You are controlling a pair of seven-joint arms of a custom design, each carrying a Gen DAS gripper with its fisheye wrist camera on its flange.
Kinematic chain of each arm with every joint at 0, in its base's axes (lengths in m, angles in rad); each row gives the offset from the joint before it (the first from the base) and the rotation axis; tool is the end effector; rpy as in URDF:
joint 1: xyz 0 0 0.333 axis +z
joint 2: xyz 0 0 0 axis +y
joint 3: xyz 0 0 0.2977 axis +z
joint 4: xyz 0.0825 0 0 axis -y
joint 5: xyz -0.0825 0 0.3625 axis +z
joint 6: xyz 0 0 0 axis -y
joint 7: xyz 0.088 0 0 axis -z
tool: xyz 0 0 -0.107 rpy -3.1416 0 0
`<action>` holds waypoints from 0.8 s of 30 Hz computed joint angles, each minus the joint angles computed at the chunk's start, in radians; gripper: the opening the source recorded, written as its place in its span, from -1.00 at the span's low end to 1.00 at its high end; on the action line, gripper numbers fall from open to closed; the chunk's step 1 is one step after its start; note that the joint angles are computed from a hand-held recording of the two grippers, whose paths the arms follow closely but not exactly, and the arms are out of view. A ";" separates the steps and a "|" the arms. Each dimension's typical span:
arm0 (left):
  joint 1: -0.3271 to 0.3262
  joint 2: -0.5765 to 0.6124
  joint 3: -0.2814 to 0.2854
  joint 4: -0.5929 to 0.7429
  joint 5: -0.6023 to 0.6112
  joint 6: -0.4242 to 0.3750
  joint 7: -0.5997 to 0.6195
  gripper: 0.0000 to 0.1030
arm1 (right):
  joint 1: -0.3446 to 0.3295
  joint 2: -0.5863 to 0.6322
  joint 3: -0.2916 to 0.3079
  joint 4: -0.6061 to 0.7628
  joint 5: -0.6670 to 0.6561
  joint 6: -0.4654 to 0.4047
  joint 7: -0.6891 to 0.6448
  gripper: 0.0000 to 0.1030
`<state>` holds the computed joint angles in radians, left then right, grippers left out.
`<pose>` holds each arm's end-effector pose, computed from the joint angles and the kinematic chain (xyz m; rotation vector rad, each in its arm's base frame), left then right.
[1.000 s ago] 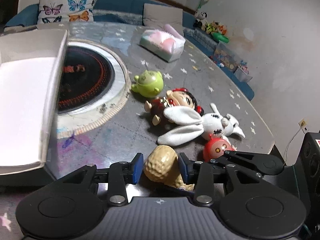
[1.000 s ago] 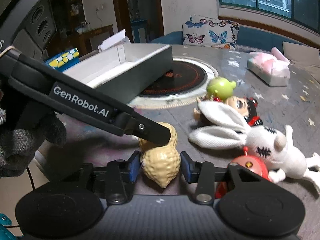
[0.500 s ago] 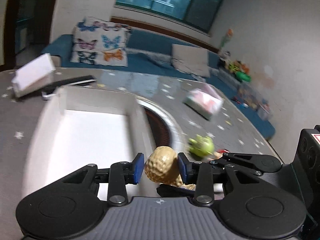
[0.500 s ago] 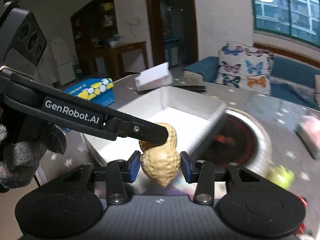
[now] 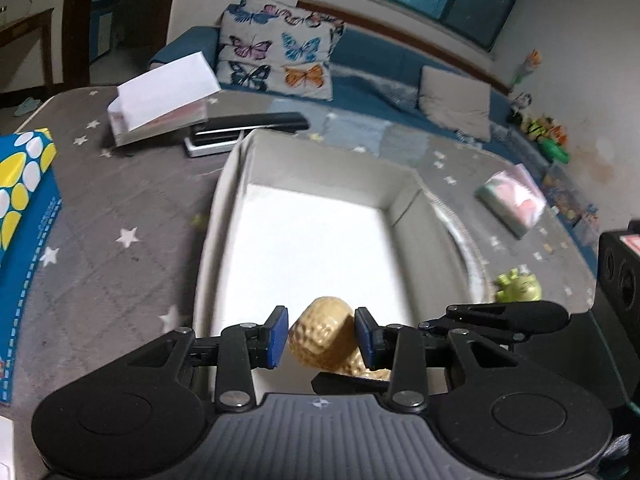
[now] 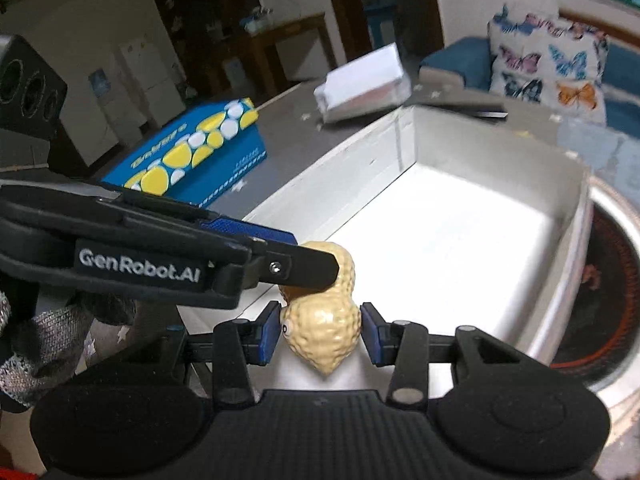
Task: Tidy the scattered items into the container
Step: 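Carry the peanut plush into the white box and open the right tool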
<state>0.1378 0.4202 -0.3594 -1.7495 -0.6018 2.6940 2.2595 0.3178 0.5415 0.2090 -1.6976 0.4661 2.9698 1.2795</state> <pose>0.6608 -0.1006 0.3943 -1.5953 2.3069 -1.0459 0.6243 0.3003 0.3622 -1.9216 1.3925 -0.2179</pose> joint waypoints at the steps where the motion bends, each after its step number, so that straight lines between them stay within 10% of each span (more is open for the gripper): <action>1: -0.004 0.000 0.006 -0.001 0.010 0.004 -0.005 -0.27 | 0.003 0.010 -0.005 0.017 -0.006 -0.024 0.006 -0.18; 9: 0.003 -0.001 0.005 -0.008 0.013 0.011 -0.013 -0.26 | 0.042 0.050 -0.045 0.088 -0.065 -0.114 0.054 -0.18; 24: -0.006 -0.067 -0.012 -0.096 -0.011 0.086 -0.023 -0.25 | -0.005 -0.055 0.024 -0.081 0.009 0.032 -0.036 -0.05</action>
<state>0.1317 0.3535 -0.3714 -1.8454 -0.6125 2.7798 2.2361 0.3130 0.4864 0.2327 -1.7790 0.4748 3.0020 1.2435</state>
